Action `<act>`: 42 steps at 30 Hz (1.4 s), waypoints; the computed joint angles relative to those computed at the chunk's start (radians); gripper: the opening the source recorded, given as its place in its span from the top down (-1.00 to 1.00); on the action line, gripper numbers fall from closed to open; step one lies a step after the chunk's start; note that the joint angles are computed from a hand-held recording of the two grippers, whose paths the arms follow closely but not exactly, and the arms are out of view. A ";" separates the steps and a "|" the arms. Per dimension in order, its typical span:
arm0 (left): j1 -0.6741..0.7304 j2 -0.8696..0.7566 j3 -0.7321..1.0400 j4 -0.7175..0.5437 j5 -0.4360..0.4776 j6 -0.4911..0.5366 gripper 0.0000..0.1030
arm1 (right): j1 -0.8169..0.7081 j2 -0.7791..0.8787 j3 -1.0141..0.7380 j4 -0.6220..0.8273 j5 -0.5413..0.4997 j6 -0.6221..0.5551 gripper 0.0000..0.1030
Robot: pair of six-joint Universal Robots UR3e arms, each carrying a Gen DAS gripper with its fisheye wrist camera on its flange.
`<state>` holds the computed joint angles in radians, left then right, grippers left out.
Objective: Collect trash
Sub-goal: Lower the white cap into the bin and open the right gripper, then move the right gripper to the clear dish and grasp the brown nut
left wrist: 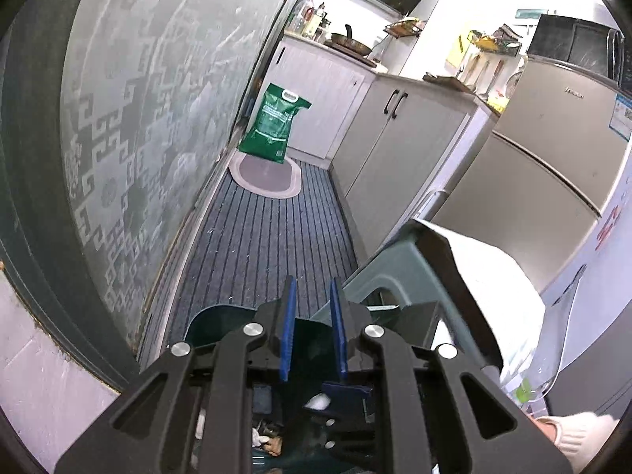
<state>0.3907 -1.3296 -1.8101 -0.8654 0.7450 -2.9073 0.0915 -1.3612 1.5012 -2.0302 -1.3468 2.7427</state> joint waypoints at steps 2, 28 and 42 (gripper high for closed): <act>0.003 0.004 0.003 0.003 -0.011 -0.011 0.66 | -0.007 -0.011 0.009 0.009 0.002 -0.008 0.21; -0.140 -0.075 0.087 0.233 0.061 -0.247 0.45 | -0.380 -0.350 -0.102 0.212 0.345 -0.158 0.27; -0.407 -0.278 0.285 0.183 0.186 -0.262 0.35 | -0.667 -0.317 -0.150 0.199 0.295 -0.273 0.58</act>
<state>-0.0167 -1.6078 -1.5250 -0.6827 0.9313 -3.1696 -0.5753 -1.6785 1.3511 -1.8308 -1.0519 2.4693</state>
